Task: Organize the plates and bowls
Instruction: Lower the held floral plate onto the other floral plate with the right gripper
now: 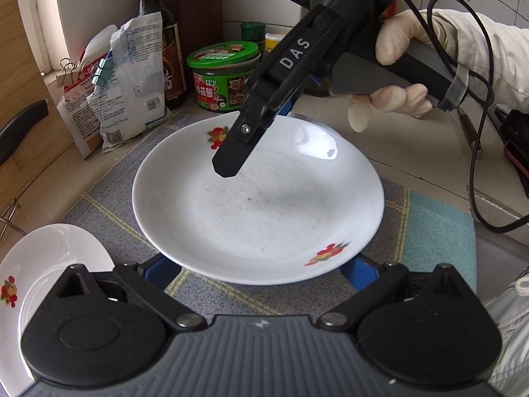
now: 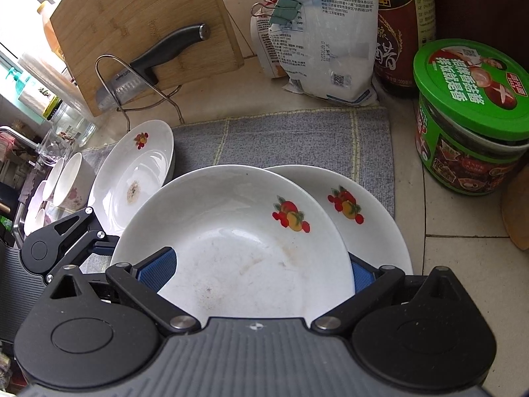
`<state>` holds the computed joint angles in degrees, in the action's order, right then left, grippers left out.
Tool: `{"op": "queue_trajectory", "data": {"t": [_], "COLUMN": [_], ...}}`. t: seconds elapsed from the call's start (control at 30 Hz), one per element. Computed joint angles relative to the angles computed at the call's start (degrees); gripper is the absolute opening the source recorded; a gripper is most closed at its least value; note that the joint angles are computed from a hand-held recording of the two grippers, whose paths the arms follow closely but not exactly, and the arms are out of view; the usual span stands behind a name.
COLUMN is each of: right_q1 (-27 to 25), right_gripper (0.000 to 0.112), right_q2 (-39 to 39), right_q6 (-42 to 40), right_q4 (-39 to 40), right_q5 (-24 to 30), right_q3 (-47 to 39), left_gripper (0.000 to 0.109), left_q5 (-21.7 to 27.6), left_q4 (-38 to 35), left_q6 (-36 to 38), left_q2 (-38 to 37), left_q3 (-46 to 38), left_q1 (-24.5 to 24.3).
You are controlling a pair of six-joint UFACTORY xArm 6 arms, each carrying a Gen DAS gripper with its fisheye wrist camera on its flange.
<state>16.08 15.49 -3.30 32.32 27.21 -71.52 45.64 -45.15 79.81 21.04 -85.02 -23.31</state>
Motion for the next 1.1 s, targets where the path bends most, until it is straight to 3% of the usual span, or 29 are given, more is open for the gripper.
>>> {"op": "queue_trajectory", "data": {"t": [0.37,1.1], "right_q1": [-0.6,-0.3], "right_gripper": [0.103,0.103], "right_q2": [-0.9,-7.2], "right_q6": [0.0,9.4], "right_q4": [1.4,-7.4], "right_q5": [-0.8,-2.1], "right_q3": [1.8,8.6], "left_gripper": [0.1,0.101], "left_q5": [-0.7,-1.2], "left_q4": [0.3,1.9], "left_q6": [2.2,0.7], "left_q2": [0.7,0.7], "left_q3": [-0.6,-0.4], "left_q1": [-0.3,-0.3]}}
